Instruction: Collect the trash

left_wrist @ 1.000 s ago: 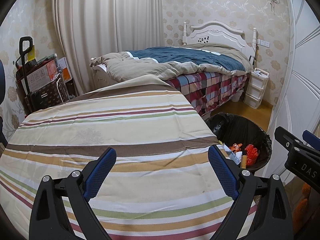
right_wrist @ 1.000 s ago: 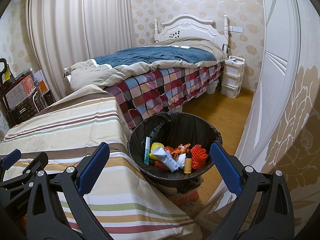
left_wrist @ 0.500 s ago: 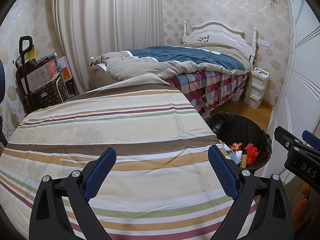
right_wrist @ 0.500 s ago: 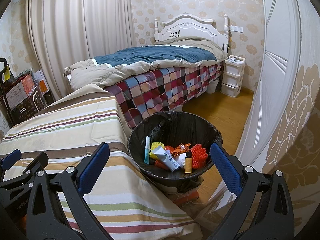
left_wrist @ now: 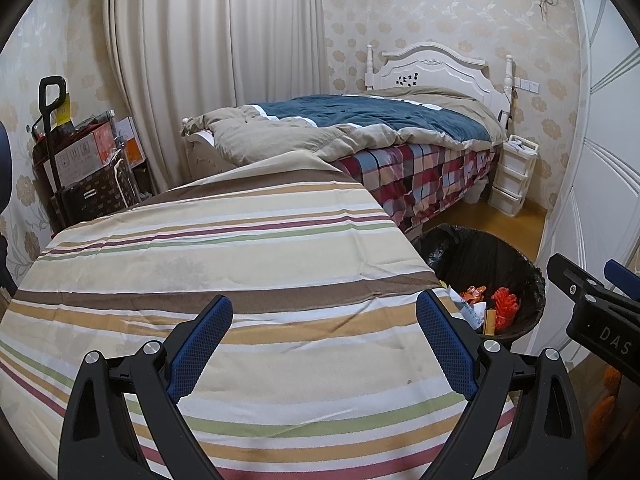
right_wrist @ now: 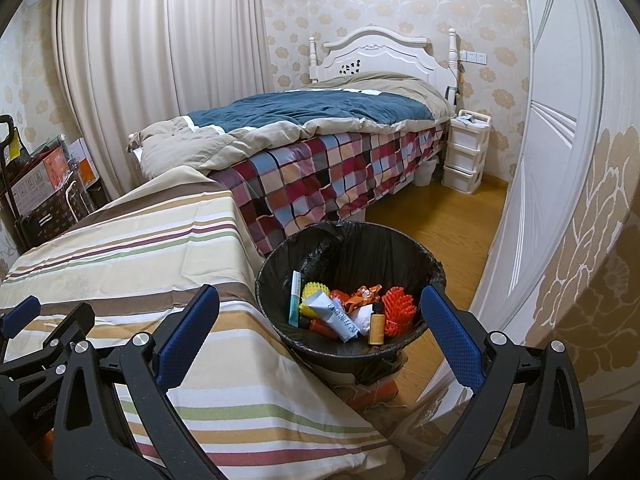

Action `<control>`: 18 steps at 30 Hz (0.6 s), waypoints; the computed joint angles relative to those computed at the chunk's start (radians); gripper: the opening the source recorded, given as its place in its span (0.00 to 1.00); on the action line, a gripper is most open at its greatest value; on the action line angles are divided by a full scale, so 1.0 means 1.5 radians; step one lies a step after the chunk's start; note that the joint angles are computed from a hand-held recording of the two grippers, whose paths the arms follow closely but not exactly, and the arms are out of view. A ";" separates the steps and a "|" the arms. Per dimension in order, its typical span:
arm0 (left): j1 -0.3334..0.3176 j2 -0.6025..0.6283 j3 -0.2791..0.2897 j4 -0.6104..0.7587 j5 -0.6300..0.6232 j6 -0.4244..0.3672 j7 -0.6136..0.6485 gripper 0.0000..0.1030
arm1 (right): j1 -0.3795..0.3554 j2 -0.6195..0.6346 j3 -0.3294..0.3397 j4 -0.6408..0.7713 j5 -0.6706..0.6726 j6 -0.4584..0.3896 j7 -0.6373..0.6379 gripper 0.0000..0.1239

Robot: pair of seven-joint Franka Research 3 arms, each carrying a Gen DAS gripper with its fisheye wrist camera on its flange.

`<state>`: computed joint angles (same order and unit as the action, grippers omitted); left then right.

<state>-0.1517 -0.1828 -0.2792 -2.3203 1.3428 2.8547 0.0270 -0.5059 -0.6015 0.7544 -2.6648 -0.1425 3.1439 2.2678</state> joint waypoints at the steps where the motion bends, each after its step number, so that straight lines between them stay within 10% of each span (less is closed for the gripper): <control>1: 0.000 0.003 -0.001 0.004 0.000 -0.004 0.000 0.90 | 0.000 0.000 0.000 0.000 0.000 0.000 0.000 0.79; 18: -0.005 -0.013 0.001 -0.004 0.010 -0.021 -0.023 0.90 | -0.005 0.005 0.016 -0.002 -0.002 0.007 0.005 0.79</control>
